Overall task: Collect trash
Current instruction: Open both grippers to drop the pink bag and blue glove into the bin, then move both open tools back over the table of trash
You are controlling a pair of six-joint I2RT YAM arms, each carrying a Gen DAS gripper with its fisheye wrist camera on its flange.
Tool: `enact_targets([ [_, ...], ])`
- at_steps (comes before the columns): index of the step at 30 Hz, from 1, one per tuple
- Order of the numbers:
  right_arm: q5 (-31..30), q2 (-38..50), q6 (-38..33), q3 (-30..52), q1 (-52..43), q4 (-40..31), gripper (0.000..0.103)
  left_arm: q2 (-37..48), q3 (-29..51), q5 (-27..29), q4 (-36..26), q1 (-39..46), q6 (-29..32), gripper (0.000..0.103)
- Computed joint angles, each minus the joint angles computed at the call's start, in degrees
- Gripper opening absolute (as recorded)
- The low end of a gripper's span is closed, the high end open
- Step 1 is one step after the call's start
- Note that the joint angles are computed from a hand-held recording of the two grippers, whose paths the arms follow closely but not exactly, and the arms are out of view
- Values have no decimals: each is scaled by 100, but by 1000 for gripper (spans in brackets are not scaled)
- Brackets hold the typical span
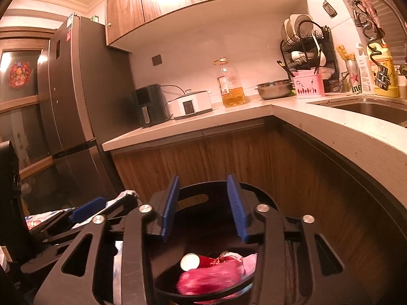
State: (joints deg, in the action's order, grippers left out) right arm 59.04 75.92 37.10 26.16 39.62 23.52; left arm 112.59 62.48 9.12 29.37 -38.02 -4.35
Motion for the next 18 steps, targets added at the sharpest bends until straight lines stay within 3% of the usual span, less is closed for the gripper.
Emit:
enact_targets([
  [9, 296, -72, 744, 109, 249, -793, 59, -431, -673, -473, 207, 242, -178, 83],
  [18, 551, 151, 1456, 538, 795, -1593, 70, -1223, -1738, -806, 436, 775, -278, 86],
])
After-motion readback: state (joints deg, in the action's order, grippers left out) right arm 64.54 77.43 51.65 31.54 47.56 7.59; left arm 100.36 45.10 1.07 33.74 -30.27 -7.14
